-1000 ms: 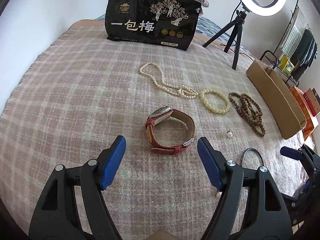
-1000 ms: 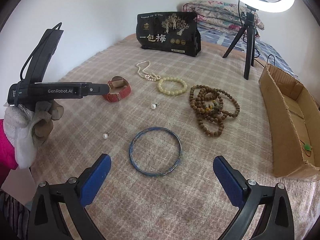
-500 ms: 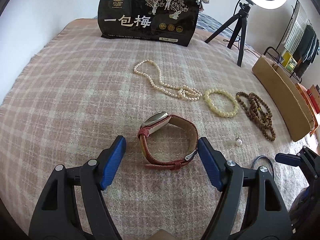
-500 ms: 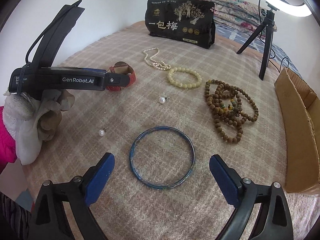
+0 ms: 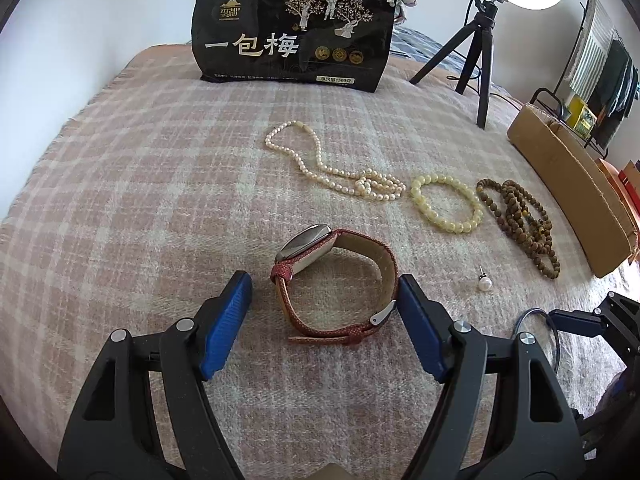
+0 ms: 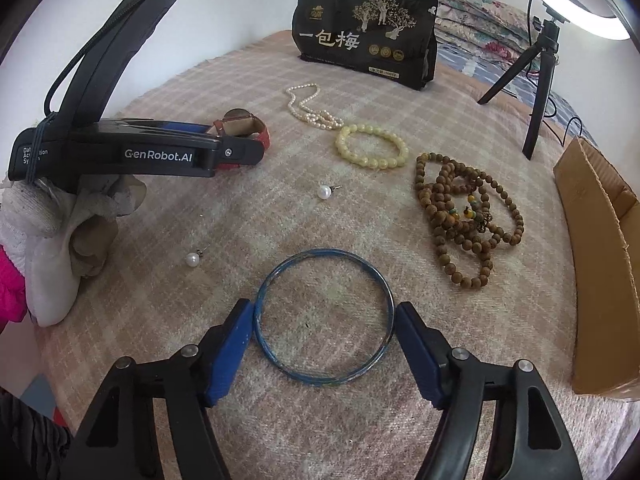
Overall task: Organize jewelry
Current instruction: 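Close the right tool on the blue bangle while the left tool grips the red-strap watch, then carry the bangle and watch in both tools over the cardboard box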
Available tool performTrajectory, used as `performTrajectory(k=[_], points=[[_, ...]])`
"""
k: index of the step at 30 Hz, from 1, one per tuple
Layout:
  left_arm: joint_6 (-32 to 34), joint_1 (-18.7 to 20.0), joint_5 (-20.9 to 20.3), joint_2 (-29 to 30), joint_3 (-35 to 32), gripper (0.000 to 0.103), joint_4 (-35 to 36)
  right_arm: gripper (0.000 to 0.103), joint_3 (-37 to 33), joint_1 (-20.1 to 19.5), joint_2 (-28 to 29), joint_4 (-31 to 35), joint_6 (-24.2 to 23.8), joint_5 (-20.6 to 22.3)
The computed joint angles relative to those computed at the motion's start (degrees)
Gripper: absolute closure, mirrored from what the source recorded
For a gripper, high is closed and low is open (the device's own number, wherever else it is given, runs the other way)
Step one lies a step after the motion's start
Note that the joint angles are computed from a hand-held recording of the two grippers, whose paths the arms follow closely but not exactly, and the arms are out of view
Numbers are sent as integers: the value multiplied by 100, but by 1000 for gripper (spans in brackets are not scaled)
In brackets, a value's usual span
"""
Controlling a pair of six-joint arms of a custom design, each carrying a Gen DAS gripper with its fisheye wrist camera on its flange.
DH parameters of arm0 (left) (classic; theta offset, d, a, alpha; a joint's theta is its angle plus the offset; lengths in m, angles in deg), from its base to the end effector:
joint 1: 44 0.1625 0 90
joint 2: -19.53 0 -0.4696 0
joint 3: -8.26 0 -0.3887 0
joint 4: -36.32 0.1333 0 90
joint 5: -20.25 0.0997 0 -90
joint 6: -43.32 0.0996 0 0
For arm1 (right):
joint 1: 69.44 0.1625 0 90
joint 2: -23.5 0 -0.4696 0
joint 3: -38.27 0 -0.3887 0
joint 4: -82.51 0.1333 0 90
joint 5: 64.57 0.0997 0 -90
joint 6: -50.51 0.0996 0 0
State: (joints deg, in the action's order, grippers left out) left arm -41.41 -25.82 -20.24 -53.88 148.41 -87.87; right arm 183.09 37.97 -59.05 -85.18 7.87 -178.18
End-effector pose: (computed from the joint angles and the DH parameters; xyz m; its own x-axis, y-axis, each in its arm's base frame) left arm -0.2548 -0.3037 0.1473 -0.7804 -0.1935 -0.5946 0.2589 0.7656 -0.5889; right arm 0.1975 -0.3176 0.2226 -0.4712 -0.7500 0.4641 -0.8260 0.5598 0.0659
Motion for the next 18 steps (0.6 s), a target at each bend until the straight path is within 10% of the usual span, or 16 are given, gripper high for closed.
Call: performTrajectory(k=[18], points=[[-133,-106,-32,-23,-58,42,183,29,3,-14,-224,73,86,127]])
